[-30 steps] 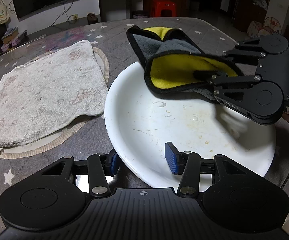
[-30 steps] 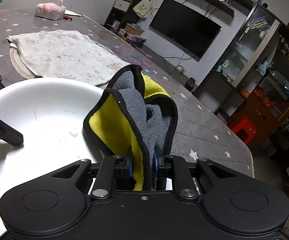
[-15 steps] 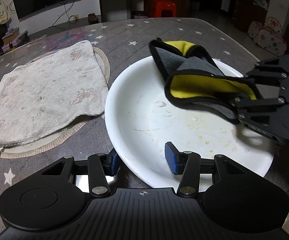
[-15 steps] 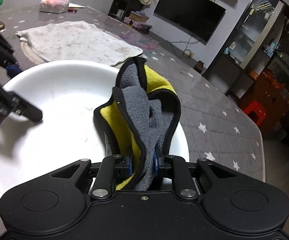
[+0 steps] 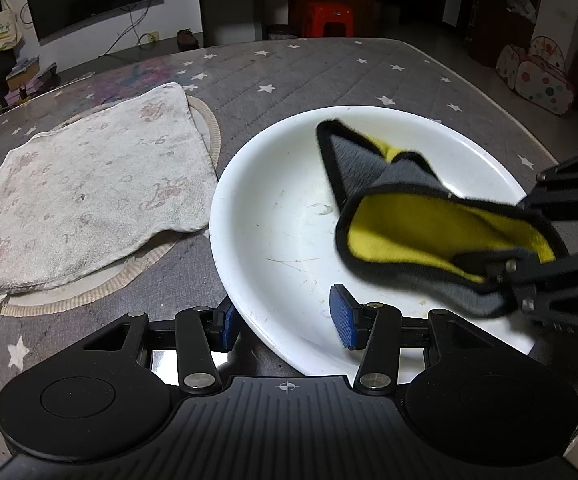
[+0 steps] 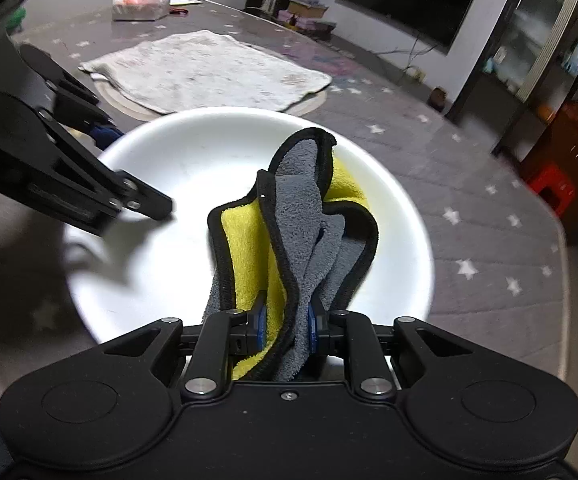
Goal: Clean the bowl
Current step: 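Rub the grey-yellow cloth in circles inside the bowl with the right gripper while the left gripper steadies the rim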
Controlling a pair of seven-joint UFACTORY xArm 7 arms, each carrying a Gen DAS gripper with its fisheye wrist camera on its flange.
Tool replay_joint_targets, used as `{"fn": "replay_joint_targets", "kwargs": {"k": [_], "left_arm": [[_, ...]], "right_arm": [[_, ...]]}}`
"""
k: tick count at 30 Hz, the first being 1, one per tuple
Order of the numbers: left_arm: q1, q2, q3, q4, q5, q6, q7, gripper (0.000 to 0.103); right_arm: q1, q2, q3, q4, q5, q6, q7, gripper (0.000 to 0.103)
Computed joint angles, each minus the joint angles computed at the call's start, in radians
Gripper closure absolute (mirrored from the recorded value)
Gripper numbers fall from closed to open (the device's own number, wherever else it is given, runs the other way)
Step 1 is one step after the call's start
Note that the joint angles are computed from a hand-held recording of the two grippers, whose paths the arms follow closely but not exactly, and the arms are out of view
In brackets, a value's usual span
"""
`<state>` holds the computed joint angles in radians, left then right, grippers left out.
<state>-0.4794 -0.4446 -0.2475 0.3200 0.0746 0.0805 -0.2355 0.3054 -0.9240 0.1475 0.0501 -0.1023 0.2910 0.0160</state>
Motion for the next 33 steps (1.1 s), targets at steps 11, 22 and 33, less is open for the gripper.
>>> {"fn": "replay_joint_targets", "kwargs": {"k": [11, 22, 33], "left_arm": [[-0.002, 0.003, -0.001, 0.003, 0.005, -0.002, -0.006, 0.054], [-0.013, 0.002, 0.013, 0.002, -0.005, 0.001, 0.010, 0.054], [-0.024, 0.002, 0.025, 0.003, -0.019, 0.005, 0.031, 0.054]], "right_arm": [[0.043, -0.055, 0.018, 0.022, 0.006, 0.110, -0.042, 0.084], [-0.137, -0.075, 0.095, -0.023, -0.118, -0.011, 0.014, 0.083], [-0.384, 0.109, 0.264, -0.007, -0.194, -0.323, 0.102, 0.084]]}}
